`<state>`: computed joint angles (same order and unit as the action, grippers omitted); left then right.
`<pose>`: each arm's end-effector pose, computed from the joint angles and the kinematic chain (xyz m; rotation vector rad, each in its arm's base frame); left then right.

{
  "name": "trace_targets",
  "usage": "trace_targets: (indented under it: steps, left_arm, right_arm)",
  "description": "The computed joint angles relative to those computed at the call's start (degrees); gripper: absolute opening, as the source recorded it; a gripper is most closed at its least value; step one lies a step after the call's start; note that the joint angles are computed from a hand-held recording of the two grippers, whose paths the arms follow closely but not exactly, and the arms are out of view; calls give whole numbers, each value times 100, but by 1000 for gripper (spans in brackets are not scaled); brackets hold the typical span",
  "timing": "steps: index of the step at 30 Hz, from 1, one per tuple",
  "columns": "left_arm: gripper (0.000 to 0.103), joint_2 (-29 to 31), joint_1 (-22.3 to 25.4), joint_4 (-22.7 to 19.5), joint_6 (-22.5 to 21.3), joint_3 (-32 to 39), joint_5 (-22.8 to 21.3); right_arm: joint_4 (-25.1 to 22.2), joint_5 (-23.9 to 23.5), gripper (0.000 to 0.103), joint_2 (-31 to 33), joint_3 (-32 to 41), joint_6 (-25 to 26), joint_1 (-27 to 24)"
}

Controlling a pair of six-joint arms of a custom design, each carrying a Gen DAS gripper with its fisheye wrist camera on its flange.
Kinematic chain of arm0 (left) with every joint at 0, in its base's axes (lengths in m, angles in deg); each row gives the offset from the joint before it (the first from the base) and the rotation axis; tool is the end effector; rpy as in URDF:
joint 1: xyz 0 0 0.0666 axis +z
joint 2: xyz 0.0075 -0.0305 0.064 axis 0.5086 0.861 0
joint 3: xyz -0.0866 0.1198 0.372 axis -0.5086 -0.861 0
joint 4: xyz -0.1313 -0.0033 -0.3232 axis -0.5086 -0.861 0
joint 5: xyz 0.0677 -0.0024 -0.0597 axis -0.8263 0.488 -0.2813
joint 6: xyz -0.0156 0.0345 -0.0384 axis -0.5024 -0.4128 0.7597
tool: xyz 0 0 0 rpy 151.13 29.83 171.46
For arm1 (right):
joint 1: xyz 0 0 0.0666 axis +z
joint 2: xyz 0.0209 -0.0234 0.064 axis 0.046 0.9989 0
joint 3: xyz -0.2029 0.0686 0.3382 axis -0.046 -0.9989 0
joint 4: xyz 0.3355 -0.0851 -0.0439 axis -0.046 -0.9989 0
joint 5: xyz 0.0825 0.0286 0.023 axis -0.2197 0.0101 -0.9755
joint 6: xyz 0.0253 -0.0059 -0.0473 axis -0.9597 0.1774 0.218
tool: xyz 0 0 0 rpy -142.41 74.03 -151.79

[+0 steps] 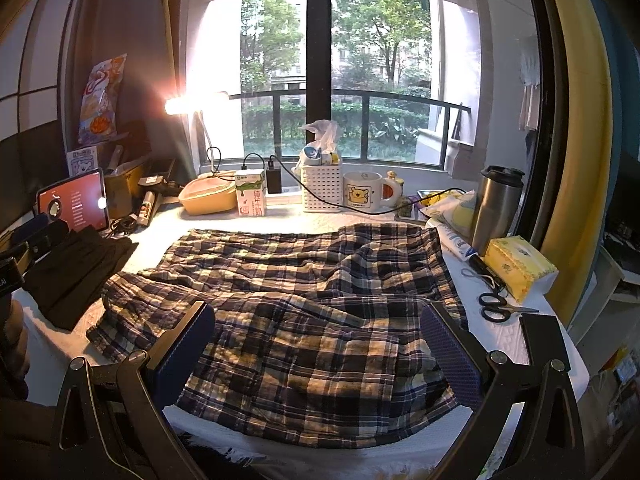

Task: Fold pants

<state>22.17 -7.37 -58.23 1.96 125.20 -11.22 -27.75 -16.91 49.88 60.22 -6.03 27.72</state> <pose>0.3805 -0.2634 0.4434 -0.3022 1.8717 0.1306 0.5264 0.2523 0.4686 -0.5934 2.0305 0.4097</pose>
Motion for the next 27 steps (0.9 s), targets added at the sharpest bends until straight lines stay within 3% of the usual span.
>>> trace_targets:
  steps: [20,27]
  left_arm:
    - [102,78,-9,-280,62,156,-74]
    - [102,172,351,-428,35,260,558]
  right_arm:
    - [-15,18,103,8,1,-1,19]
    - [-203,21,103,280,335,193,-31]
